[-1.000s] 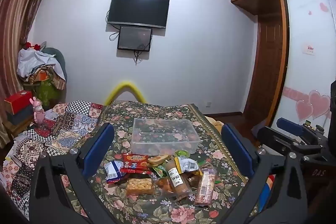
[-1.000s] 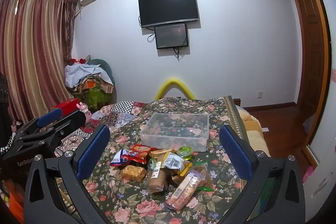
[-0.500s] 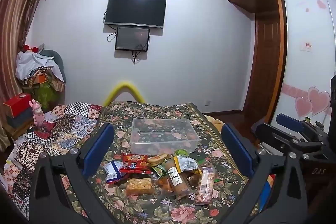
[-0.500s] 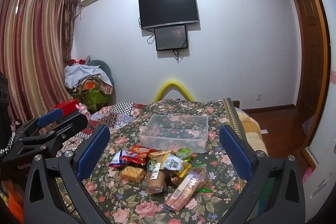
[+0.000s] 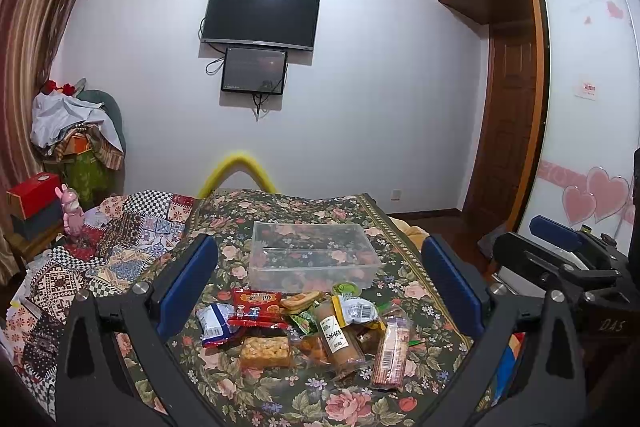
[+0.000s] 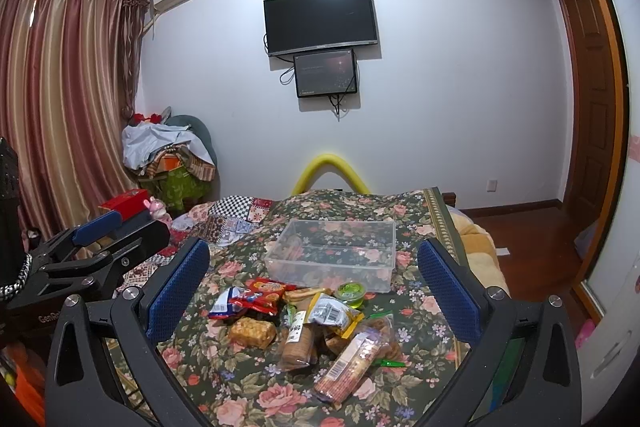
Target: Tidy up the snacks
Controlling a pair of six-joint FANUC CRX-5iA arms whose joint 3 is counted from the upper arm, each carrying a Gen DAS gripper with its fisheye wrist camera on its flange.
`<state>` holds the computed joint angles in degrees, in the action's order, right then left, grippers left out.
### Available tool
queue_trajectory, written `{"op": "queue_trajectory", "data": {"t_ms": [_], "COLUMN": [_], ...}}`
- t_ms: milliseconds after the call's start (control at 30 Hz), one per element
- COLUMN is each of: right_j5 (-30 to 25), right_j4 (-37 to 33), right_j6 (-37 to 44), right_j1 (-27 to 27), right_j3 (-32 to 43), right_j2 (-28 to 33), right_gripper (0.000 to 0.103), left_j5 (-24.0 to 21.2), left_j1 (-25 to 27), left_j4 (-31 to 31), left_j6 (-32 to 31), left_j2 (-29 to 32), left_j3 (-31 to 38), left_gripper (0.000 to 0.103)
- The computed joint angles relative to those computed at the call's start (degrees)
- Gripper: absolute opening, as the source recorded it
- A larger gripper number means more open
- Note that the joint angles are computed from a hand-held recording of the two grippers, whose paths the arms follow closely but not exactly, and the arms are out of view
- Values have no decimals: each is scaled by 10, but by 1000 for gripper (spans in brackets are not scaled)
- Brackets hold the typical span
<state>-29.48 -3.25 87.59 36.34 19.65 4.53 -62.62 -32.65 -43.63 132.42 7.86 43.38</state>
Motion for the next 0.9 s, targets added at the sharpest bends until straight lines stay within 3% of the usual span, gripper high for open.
{"op": "queue_trajectory", "data": {"t_ms": [900], "right_j5": [0], "right_j4": [4], "right_j6": [-4], "right_j1": [1], "right_j3": [2], "right_j2": [1], "right_gripper": [103], "left_j5": [0], "left_j1": [3], "left_j4": [5], "left_j6": [3], "left_j2": [-1], "left_j3": [-3], "left_gripper": [103]}}
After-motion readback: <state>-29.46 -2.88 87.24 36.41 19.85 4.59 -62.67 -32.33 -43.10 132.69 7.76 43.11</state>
